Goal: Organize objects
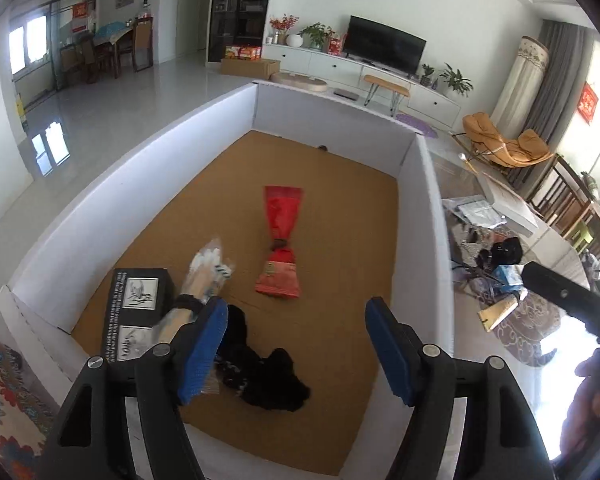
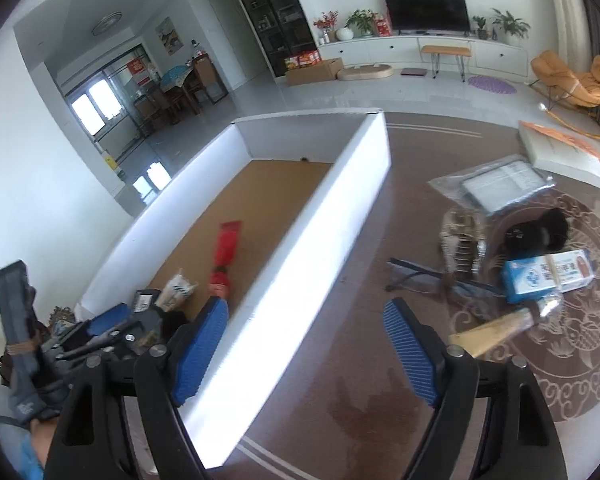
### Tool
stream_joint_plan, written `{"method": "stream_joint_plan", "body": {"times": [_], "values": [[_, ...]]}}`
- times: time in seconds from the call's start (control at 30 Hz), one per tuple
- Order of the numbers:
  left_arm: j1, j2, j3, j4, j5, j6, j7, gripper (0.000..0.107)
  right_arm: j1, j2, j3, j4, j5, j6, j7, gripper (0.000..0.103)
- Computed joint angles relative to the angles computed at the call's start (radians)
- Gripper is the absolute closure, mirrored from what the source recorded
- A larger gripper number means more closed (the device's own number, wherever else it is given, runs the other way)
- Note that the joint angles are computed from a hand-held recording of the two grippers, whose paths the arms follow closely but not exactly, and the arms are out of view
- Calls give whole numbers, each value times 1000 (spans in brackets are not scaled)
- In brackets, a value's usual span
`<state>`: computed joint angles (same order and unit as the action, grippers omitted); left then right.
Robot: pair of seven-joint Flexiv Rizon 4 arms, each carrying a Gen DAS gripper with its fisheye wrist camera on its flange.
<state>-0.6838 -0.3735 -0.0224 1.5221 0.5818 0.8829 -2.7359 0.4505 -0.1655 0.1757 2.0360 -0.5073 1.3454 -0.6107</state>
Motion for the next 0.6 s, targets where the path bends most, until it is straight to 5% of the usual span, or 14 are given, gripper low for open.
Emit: {"method": "stream_joint_plan", "body": {"times": [0.07, 0.13, 0.2, 0.33, 0.6], "values": [[-11, -35, -33, -40, -4, 68, 44, 35, -5, 86, -114, 140, -296, -17, 248, 14], [-27, -95, -64, -113, -32, 111, 135, 20, -68, 150, -133, 244, -444, -84, 392, 14], [-43, -160, -97, -171, -72, 152, 223, 8, -132, 193, -127, 328, -461, -127, 433, 14], [-84, -318, -132, -318, -165, 105, 367, 6, -241, 250, -105, 448, -484, -154, 490, 14], [-192, -504, 27, -549, -237, -82, 384, 6, -348, 195, -60, 440, -598, -104, 532, 14]]}}
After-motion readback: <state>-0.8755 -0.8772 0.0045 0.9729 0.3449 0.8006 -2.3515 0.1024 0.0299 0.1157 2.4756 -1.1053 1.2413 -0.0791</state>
